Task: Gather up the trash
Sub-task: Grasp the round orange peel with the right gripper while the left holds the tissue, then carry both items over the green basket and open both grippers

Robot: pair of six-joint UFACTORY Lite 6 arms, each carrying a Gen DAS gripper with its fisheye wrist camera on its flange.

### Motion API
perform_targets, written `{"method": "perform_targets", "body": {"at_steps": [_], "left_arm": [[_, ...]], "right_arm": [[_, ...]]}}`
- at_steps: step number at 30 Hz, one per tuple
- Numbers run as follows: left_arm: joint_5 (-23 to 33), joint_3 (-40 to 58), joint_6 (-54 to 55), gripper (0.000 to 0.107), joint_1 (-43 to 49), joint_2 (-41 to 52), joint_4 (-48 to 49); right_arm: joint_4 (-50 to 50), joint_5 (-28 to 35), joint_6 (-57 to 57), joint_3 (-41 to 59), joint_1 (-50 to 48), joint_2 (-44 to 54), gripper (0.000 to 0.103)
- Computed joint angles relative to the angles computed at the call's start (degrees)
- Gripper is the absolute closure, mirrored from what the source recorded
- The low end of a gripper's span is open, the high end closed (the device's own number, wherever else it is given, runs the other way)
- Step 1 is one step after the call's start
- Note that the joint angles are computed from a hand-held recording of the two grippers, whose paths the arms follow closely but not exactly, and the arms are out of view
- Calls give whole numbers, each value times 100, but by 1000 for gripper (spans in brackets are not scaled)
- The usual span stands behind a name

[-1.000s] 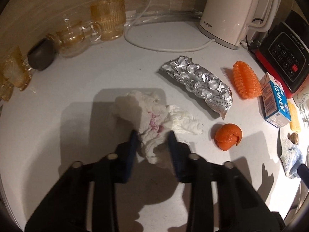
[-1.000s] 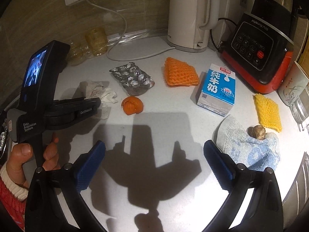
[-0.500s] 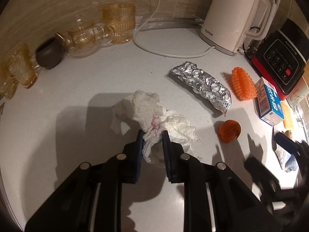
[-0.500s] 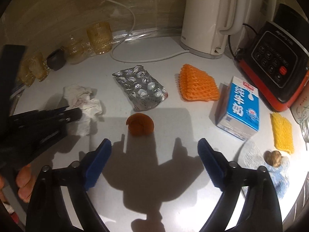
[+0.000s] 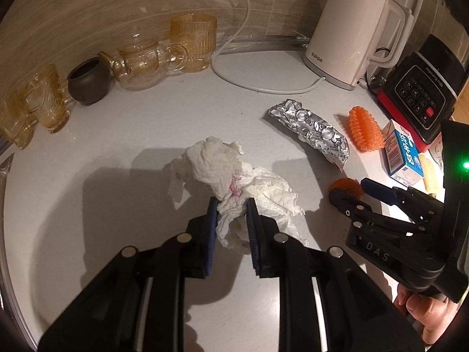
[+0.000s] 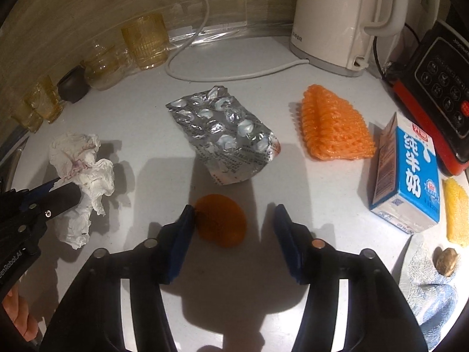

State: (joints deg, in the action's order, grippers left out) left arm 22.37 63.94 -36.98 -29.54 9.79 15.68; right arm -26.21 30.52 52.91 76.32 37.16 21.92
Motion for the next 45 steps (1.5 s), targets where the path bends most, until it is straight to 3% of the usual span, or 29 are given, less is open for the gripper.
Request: {"method": "perform_targets", "body": {"at_steps": [2,5,15,24,30,34,40,45], "left_arm": [[2,-17,-52,88,-9,-10,51],[-14,-80,-38,88,-4,-65,30],[138,-513,-525,87,-380,-717,422],[790,-1348,-1645,88,-1560,-2059,1025],[1801,-1806,-3228,88,-3223,-2935,1735],[2594,-1965,-4368,88,-4562,-3248,2111],[3746,-1996,-6253,88,-6797,-3161,2346],[4151,-1886,-7518,88,-8175,-2633,2205]], "right_arm": [[-57,113,9,123,45,78,68],[76,139,-46,128,34,46,73],[-132,346,539,-641,340,-895,74],[-442,1435,1703,-1966,1450,-2916,74],[-589,2716,3096,-2638,3072,-4208,74],[-682,3754,4457,-2810,4707,-4644,74],[-467,4931,6754,-2676,7290,-4450,74],[-116,5188,8258,-2455,8743,-3884,74]]}}
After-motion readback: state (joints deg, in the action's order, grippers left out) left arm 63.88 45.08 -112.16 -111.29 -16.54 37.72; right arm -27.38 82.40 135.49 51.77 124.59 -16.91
